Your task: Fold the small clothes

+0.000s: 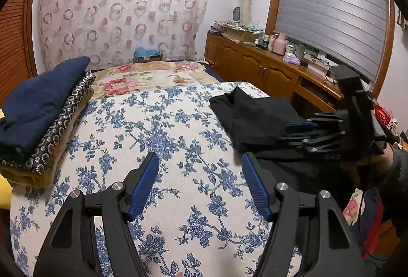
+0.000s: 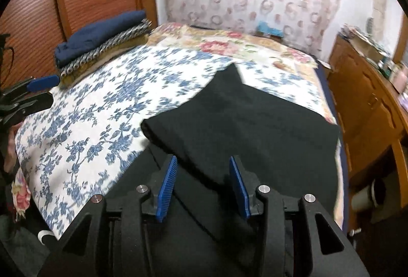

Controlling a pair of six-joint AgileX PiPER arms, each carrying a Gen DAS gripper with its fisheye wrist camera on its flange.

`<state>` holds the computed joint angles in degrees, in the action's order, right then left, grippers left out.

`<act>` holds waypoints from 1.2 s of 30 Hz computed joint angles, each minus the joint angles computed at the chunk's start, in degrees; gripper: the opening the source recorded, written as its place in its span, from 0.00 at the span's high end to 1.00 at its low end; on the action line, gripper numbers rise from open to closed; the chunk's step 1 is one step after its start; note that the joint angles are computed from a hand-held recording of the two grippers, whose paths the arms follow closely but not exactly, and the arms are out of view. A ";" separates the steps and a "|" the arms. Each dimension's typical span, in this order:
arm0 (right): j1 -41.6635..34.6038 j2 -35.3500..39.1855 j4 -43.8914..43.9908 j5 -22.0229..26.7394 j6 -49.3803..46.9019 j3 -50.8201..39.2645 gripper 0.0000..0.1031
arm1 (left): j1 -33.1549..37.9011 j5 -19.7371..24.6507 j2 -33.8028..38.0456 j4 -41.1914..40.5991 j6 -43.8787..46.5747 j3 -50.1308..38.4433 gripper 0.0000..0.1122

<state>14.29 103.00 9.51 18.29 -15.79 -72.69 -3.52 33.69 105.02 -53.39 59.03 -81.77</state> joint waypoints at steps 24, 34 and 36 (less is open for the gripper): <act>-0.66 6.03 1.05 3.13 -6.41 -10.46 0.98 | 0.04 1.31 1.96 -1.14 1.08 0.21 0.39; -12.81 2.34 6.32 3.83 -8.82 -14.50 0.98 | -2.44 2.36 6.03 4.92 -4.63 -6.39 0.39; -15.17 4.68 1.50 5.85 -2.48 -18.25 0.98 | -2.94 2.47 6.84 5.70 -5.43 -7.54 0.39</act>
